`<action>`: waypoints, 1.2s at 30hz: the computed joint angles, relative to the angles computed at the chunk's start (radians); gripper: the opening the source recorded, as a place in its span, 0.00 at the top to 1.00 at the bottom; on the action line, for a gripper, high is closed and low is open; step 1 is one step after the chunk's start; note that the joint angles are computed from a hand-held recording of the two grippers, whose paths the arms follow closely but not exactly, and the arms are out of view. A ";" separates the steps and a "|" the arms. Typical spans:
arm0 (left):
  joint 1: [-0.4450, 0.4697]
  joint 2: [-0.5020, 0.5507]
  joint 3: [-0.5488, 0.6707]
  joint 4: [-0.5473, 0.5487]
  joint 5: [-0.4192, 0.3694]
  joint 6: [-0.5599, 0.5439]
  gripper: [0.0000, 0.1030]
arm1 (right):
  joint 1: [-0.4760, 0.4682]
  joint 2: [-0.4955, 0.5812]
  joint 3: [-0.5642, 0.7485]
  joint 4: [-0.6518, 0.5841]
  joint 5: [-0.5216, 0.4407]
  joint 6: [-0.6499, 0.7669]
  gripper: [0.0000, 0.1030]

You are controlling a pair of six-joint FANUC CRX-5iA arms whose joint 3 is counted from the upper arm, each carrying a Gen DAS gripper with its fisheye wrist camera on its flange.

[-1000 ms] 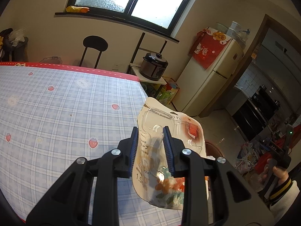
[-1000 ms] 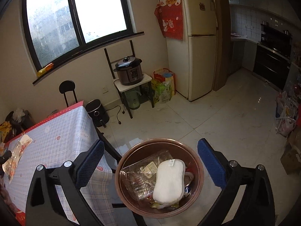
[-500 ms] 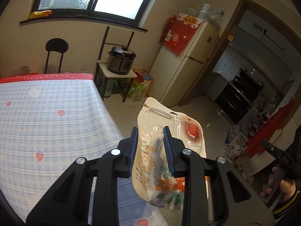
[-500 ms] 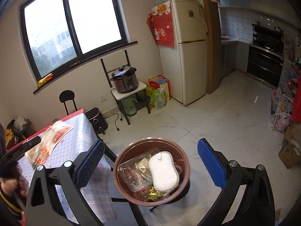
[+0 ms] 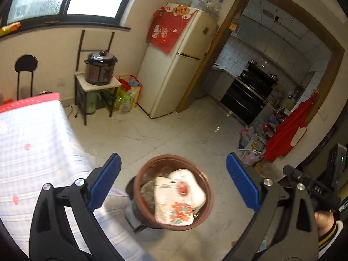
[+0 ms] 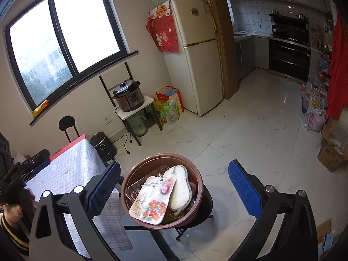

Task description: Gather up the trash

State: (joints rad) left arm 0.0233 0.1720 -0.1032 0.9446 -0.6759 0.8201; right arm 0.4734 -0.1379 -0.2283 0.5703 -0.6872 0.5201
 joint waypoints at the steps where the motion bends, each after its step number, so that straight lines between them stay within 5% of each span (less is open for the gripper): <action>1: 0.015 -0.012 -0.002 -0.010 -0.010 -0.002 0.07 | 0.008 0.000 0.003 0.008 -0.007 -0.007 0.05; 9: 0.146 -0.134 -0.041 -0.044 -0.083 -0.100 0.07 | 0.124 0.019 0.045 0.112 -0.089 -0.088 0.05; 23: 0.503 -0.350 -0.124 -0.013 -0.222 -0.268 0.06 | 0.446 0.099 0.191 0.328 -0.335 -0.219 0.05; 36: 0.737 -0.427 -0.169 0.069 -0.293 -0.408 0.06 | 0.591 0.195 0.313 0.439 -0.492 -0.235 0.05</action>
State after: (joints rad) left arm 0.7605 -0.2547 -0.2718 1.0132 -0.9691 0.4117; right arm 1.0648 0.0569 0.0845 1.0098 -1.1795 0.2848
